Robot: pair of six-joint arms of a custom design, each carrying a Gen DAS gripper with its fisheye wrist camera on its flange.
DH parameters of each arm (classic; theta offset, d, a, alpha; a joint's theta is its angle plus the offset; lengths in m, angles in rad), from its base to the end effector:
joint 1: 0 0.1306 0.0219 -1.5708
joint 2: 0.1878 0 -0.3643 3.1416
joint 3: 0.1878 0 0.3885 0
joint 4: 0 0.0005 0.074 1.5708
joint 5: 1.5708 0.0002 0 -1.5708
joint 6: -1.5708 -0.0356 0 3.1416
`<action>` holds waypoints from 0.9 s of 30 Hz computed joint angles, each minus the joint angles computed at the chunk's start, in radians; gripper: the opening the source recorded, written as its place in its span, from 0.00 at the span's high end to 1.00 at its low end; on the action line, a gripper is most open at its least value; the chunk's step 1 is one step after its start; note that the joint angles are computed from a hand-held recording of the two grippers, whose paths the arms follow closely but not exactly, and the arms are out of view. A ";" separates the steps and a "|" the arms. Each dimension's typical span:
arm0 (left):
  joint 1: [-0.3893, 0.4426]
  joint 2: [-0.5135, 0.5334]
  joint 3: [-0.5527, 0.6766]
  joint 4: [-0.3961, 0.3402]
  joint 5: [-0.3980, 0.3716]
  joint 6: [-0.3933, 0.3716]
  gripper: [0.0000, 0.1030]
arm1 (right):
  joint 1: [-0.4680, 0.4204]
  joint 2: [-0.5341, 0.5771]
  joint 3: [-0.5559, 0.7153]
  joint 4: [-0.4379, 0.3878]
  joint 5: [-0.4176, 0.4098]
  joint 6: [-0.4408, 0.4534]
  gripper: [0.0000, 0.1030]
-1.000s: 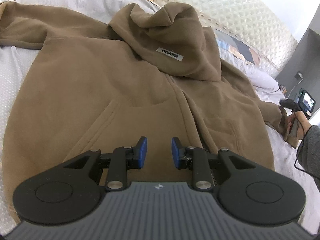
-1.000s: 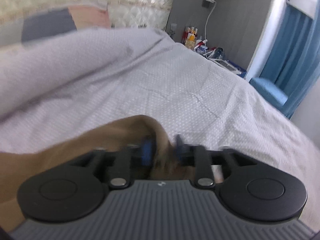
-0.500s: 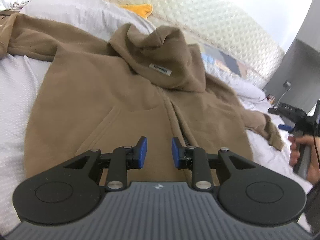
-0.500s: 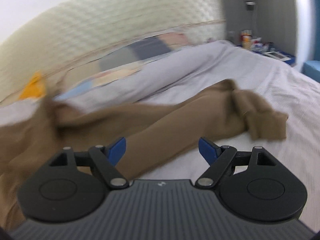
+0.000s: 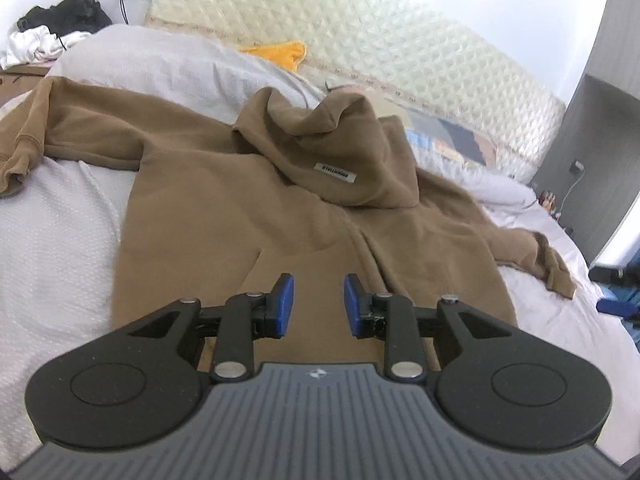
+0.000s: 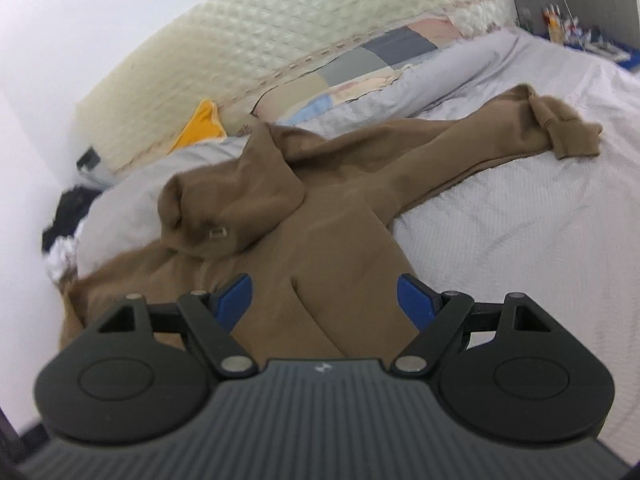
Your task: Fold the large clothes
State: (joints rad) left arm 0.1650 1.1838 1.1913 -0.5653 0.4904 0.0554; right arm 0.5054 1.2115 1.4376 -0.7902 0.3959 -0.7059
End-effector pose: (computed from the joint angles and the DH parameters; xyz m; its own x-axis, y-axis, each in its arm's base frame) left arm 0.4247 0.0532 0.4346 -0.5351 -0.1386 -0.8333 0.2200 0.9295 -0.2959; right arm 0.3818 0.1950 0.5194 -0.4608 0.4291 -0.7769 0.1805 0.9024 0.3913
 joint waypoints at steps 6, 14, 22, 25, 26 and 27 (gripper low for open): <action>0.052 0.026 0.064 -0.037 -0.073 -0.213 0.48 | -0.060 -0.052 -0.096 -0.011 -0.125 -0.093 0.21; 0.155 0.245 0.346 -0.410 -0.022 -0.170 0.39 | -0.142 -0.017 -0.129 -0.010 -0.339 -0.158 0.22; 0.171 0.479 0.535 -0.704 0.036 0.031 0.39 | -0.152 0.057 -0.122 -0.009 -0.399 -0.188 0.20; 0.169 0.498 0.543 -0.701 0.031 0.058 0.39 | -0.122 0.088 -0.096 -0.042 -0.335 -0.138 0.20; 0.165 0.494 0.538 -0.693 0.018 0.057 0.39 | -0.114 0.099 -0.088 -0.054 -0.308 -0.136 0.21; 0.161 0.488 0.531 -0.680 0.004 0.064 0.39 | -0.112 0.106 -0.082 -0.067 -0.290 -0.144 0.22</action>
State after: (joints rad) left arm 0.3255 1.6721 1.7220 -1.2451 0.4944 0.1195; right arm 0.3932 1.3170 1.3551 -0.8568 0.1057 -0.8501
